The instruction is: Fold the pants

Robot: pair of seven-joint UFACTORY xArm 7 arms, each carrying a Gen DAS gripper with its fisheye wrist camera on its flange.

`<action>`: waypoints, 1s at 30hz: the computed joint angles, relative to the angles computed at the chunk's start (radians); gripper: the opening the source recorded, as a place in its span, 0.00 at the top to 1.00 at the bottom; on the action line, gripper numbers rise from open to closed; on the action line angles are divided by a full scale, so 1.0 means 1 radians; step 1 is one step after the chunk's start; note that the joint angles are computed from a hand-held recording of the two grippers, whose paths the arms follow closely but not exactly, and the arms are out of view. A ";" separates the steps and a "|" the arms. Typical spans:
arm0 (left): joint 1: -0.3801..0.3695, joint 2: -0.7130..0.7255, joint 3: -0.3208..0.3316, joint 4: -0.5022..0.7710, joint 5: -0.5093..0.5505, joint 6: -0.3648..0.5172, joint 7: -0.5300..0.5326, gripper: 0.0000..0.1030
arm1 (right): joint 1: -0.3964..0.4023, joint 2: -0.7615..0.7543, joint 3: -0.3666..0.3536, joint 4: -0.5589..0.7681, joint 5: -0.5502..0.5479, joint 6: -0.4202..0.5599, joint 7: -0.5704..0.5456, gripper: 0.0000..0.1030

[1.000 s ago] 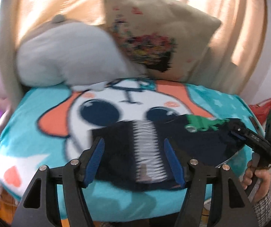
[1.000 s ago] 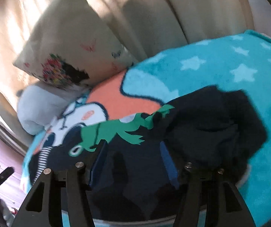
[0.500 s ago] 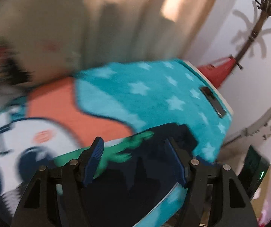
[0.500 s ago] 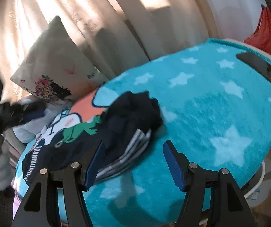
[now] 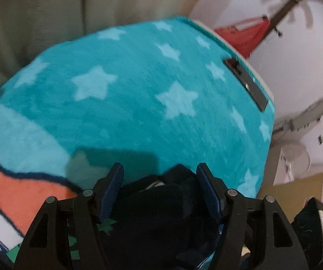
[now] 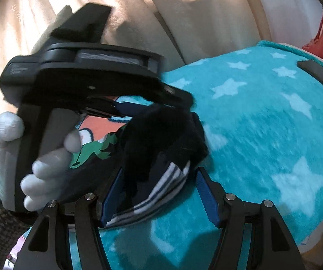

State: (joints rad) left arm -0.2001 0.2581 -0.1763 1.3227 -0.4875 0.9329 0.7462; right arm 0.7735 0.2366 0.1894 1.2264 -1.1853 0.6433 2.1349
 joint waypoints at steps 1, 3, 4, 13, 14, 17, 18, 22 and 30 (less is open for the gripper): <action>-0.007 0.004 0.001 0.000 0.021 -0.001 -0.006 0.40 | 0.001 0.007 -0.001 0.008 -0.002 0.005 -0.005 0.33; -0.008 -0.002 -0.004 -0.010 0.024 -0.011 0.016 0.68 | 0.006 0.017 -0.004 0.021 -0.008 0.018 -0.007 0.36; -0.007 -0.004 -0.003 -0.010 0.024 -0.005 0.015 0.76 | 0.010 0.022 -0.006 0.025 -0.015 0.025 -0.005 0.47; 0.069 -0.146 0.037 -0.095 -0.195 0.001 0.132 0.81 | 0.017 0.017 -0.002 0.058 -0.036 0.048 -0.043 0.75; 0.080 -0.163 0.049 -0.103 -0.226 0.015 0.146 0.81 | 0.022 0.024 0.000 0.077 -0.040 0.053 -0.065 0.75; 0.122 -0.212 0.099 -0.143 -0.318 0.039 0.188 0.81 | 0.037 0.053 0.000 0.135 -0.043 0.051 -0.135 0.75; 0.138 -0.237 0.119 -0.173 -0.341 0.027 0.203 0.81 | 0.043 0.066 -0.001 0.158 -0.043 0.044 -0.165 0.75; 0.181 -0.289 0.176 -0.258 -0.407 0.006 0.229 0.81 | 0.071 0.143 -0.013 0.266 -0.003 0.001 -0.306 0.75; 0.266 -0.416 0.282 -0.419 -0.525 -0.034 0.307 0.73 | 0.111 0.368 -0.007 0.515 0.184 -0.099 -0.647 0.47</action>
State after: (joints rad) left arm 0.0658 -0.1577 0.1055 0.9038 -1.0121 0.8994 1.0528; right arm 0.8844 0.6042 0.1819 1.7412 -1.0008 0.5445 1.4881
